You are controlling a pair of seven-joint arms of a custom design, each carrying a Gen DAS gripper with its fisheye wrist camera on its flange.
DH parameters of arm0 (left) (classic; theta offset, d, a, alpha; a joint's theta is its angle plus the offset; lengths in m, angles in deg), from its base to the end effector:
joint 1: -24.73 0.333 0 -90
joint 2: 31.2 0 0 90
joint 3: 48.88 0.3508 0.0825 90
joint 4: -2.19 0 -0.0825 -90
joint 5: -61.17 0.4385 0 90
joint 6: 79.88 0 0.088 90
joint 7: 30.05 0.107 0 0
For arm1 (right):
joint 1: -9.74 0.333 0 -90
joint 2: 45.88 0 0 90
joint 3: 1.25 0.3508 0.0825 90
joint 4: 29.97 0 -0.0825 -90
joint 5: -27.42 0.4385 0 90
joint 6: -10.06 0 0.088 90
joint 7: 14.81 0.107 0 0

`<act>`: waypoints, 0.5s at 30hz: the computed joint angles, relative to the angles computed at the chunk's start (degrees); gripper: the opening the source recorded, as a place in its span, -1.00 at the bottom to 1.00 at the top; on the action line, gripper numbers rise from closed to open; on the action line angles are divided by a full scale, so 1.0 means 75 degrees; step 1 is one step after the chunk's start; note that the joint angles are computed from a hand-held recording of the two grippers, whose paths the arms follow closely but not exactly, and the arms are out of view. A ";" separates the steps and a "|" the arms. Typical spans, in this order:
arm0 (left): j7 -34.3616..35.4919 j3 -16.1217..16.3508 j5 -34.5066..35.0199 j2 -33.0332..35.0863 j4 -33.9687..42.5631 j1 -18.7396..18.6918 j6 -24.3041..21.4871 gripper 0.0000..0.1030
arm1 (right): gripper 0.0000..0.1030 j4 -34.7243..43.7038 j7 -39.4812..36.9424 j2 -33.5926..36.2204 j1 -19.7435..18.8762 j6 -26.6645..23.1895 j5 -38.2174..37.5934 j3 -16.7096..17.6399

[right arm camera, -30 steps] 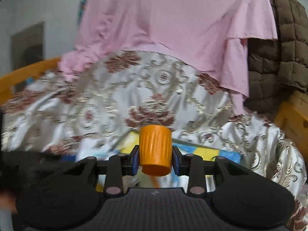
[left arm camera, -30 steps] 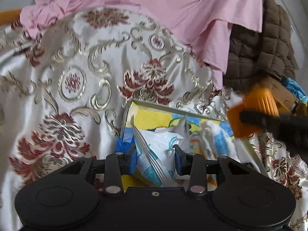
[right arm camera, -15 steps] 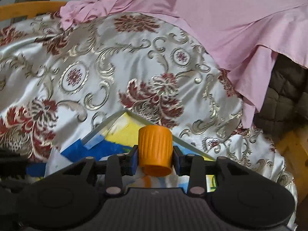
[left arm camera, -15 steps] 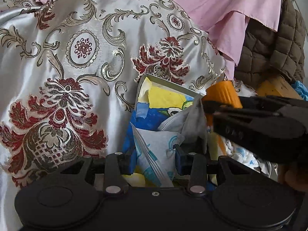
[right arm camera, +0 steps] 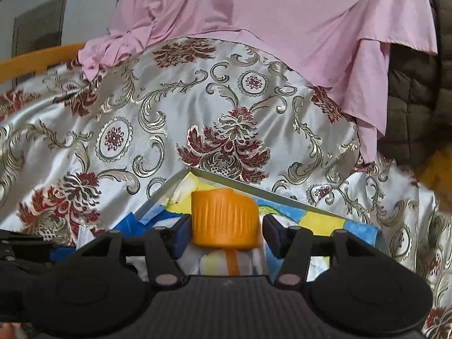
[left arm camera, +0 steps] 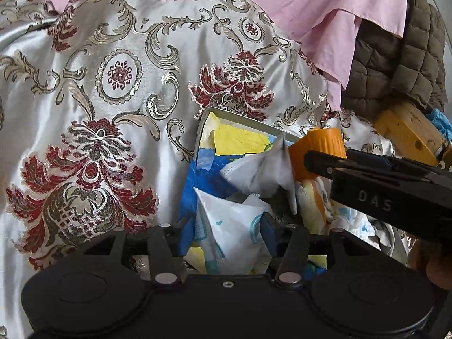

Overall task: Organize soft objects
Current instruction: 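Open both tools to drop the pouch and orange band into the tray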

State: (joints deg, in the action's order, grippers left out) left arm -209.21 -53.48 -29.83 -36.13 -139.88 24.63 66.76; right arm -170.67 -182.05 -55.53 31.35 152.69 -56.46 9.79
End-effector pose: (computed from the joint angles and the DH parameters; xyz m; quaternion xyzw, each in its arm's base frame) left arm 0.5038 -0.0265 0.3231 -0.5267 0.7262 -0.4395 0.0452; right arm 0.4287 0.2805 0.3746 -0.6077 0.6380 -0.4068 0.2411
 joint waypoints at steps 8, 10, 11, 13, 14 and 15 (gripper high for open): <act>0.0233 -0.0017 -0.0041 -0.0466 -0.0339 -0.0112 0.0388 0.28 | 0.37 -0.0484 0.0465 -0.0622 -0.0050 0.0195 0.0046 0.0058; 0.0258 0.0000 -0.0059 -0.0590 -0.0416 -0.0138 0.0458 0.36 | 0.40 -0.0577 0.0434 -0.0755 -0.0075 0.0195 0.0143 0.0105; 0.0286 0.0009 -0.0074 -0.0651 -0.0455 -0.0151 0.0486 0.37 | 0.42 -0.0631 0.0398 -0.0827 -0.0079 0.0197 0.0234 0.0129; 0.0305 0.0025 -0.0048 -0.0766 -0.0532 -0.0173 0.0539 0.38 | 0.45 -0.0723 0.0356 -0.0953 -0.0101 0.0227 0.0381 0.0173; 0.0289 0.0032 -0.0024 -0.0823 -0.0576 -0.0184 0.0575 0.39 | 0.48 -0.0766 0.0372 -0.1000 -0.0111 0.0240 0.0443 0.0205; 0.0248 0.0043 0.0026 -0.0883 -0.0623 -0.0191 0.0604 0.39 | 0.48 -0.0805 0.0397 -0.1042 -0.0126 0.0268 0.0497 0.0228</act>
State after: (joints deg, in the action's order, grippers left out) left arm -207.35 -53.16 -29.63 -42.75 -144.56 23.20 71.29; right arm -176.71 -179.07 -63.34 30.41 154.70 -52.73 11.50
